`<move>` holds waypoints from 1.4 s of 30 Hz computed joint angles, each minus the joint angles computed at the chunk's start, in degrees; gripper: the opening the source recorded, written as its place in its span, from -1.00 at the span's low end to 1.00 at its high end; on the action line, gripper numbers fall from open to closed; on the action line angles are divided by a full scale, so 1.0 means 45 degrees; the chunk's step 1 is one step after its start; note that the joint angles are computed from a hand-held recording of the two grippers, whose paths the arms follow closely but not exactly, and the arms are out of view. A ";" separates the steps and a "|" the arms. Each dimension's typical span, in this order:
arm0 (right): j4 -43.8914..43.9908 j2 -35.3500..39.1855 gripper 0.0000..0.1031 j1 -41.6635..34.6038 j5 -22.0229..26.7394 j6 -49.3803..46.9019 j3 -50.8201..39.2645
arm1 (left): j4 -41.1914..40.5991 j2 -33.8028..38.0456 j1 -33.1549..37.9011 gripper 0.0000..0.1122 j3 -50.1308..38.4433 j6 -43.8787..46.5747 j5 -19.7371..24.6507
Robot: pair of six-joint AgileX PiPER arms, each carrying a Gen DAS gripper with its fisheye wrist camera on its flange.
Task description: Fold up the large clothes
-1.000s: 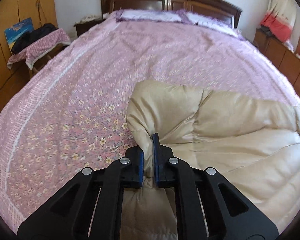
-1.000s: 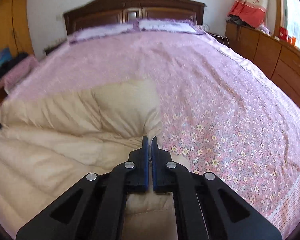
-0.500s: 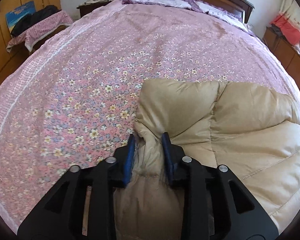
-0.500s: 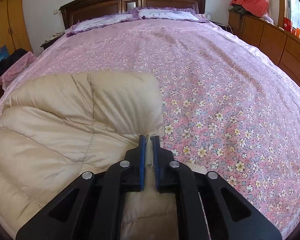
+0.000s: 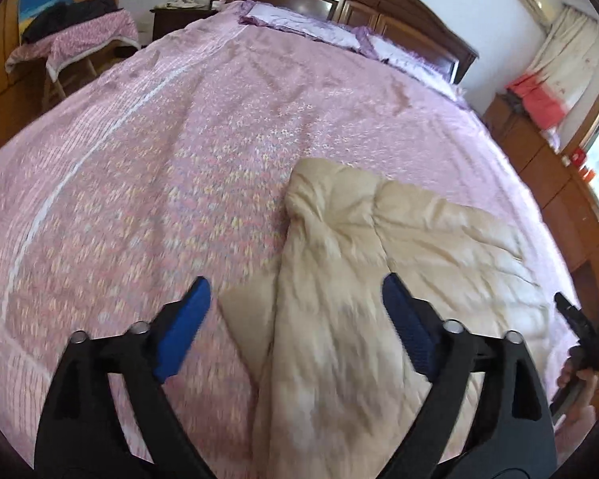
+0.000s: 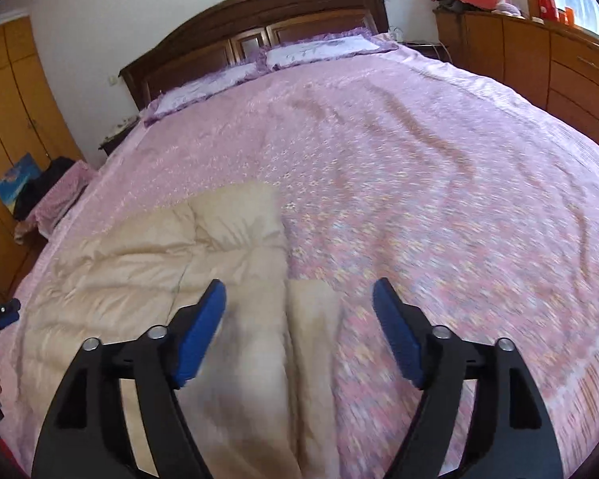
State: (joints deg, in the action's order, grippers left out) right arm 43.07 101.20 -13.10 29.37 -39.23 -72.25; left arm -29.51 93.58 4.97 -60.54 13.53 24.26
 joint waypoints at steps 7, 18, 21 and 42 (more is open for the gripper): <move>0.0899 -0.1719 0.70 -0.1127 0.1985 -0.0896 0.1939 | -0.3269 -0.1529 0.0866 0.60 0.2204 0.3145 0.0410; 0.1088 -0.0929 0.79 -0.0499 0.1848 -0.0728 0.2636 | -0.5927 -0.0227 0.0248 0.63 0.3046 0.5108 0.0009; 0.1474 -0.0371 0.84 -0.0754 0.2396 -0.0788 0.2278 | -0.8006 0.0334 0.0122 0.63 0.3003 0.7101 0.0104; 0.4558 0.1275 0.21 -0.1296 0.5088 -0.2709 0.1416 | -0.8418 0.2090 -0.0509 -0.21 0.1221 0.6057 0.1155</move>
